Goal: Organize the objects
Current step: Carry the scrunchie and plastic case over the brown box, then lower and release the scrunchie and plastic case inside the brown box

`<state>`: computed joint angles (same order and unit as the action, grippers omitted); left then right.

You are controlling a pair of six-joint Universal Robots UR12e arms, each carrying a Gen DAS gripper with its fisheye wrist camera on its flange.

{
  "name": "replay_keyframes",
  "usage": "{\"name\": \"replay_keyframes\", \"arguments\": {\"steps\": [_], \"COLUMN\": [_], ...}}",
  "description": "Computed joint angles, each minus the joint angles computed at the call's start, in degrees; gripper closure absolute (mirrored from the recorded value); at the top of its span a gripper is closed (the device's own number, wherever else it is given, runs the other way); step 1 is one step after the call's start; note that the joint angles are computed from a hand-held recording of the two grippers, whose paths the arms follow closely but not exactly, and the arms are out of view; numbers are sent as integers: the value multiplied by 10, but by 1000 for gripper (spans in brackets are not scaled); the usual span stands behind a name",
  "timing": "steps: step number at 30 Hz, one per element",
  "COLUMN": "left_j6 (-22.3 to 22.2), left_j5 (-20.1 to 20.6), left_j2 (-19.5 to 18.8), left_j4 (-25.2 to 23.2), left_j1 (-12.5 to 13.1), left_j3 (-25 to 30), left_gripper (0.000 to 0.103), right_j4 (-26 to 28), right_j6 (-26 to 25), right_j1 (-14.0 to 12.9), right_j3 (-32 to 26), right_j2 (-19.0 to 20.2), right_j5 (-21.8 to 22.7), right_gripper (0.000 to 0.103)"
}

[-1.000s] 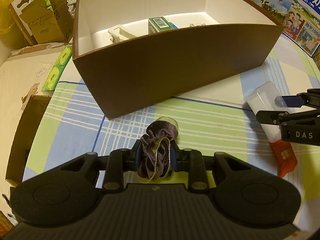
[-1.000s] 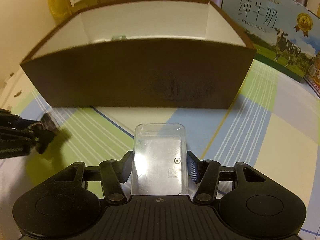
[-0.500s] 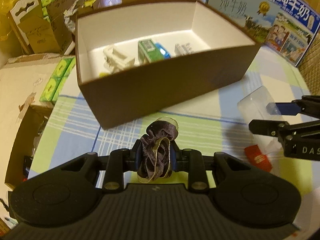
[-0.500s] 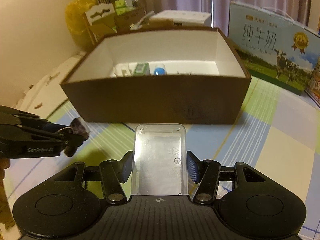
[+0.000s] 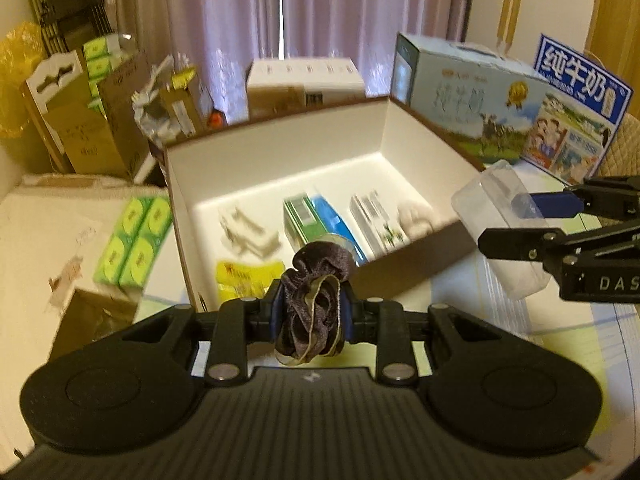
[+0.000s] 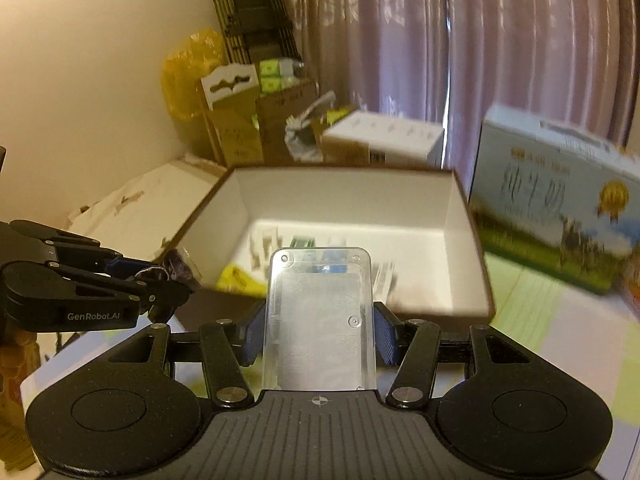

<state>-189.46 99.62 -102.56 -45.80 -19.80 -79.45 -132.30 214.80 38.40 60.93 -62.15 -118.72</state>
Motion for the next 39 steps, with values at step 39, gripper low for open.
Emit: {"name": "replay_keyframes", "arguments": {"steps": [39], "left_j6": [15], "left_j5": [3], "left_j2": [-192], "left_j4": [-120], "left_j1": [49], "left_j3": [243], "left_gripper": [78], "right_j4": [84], "right_j6": [-18], "right_j1": [-101], "right_j3": [-103], "right_j2": [84], "right_j5": [22], "right_gripper": [51]}}
